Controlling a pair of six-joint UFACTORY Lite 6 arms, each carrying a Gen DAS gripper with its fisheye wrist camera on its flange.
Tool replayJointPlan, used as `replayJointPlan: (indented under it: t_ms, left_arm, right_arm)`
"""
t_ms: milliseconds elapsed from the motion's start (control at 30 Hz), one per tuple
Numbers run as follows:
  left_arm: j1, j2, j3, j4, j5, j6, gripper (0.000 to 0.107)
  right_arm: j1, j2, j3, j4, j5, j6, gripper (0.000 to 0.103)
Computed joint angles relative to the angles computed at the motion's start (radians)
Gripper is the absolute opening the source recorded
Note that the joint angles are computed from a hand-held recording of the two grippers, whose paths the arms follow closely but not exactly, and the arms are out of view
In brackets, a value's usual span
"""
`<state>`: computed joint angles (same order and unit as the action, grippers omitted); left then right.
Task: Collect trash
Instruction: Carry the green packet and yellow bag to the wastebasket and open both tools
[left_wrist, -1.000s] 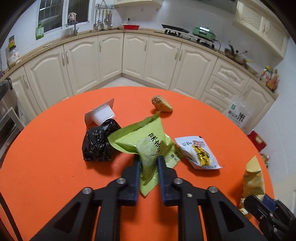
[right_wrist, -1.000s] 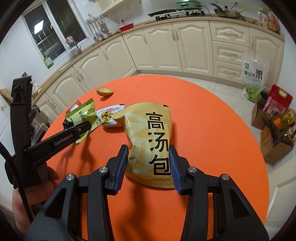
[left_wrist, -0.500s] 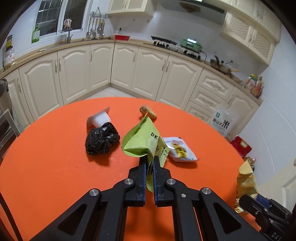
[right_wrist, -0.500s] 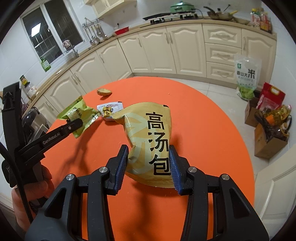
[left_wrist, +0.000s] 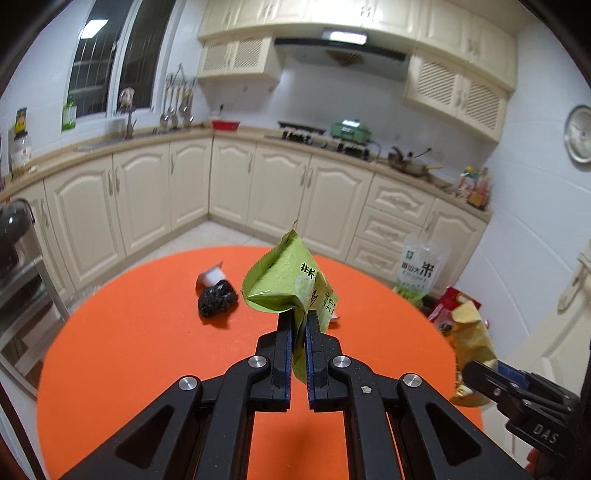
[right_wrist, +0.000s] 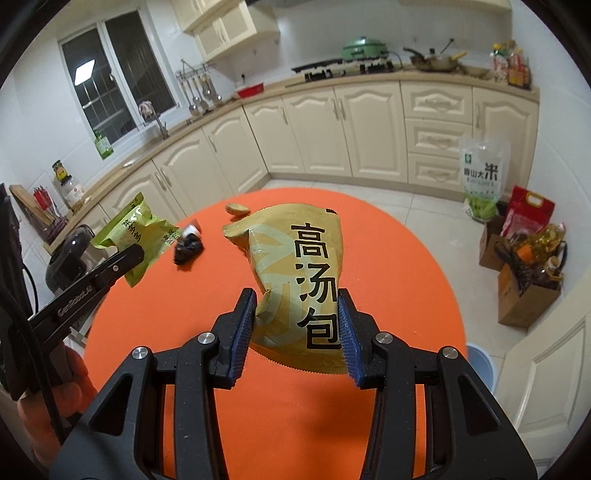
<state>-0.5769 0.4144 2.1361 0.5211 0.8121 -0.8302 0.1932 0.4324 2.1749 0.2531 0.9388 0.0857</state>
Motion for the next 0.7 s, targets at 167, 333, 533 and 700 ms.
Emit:
replayJointPlan:
  t_ms: [167,333,533,700]
  left_arm:
    - [-0.206,-0.228,-0.249,0.224,0.022,-0.220,0.002]
    - [-0.465,-0.404,-0.449,0.436,0.133,-0.443,0.002]
    - [-0.763,-0.491,-0.566,0.581,0.306,-0.618,0.002]
    - [-0.845,-0.457,-0.548,0.599,0.307,-0.628,0.002]
  right_arm:
    - [-0.013,-0.166,-0.130,-0.005,-0.024,0.004,0.040]
    - [-0.072,-0.303,-0.219,0.023,-0.021,-0.029,0.040]
    - [-0.186,-0.420,-0.285,0.084,0.008,-0.095,0.040]
    - [-0.359,-0.492,-0.328,0.187,0.057,-0.197,0.040]
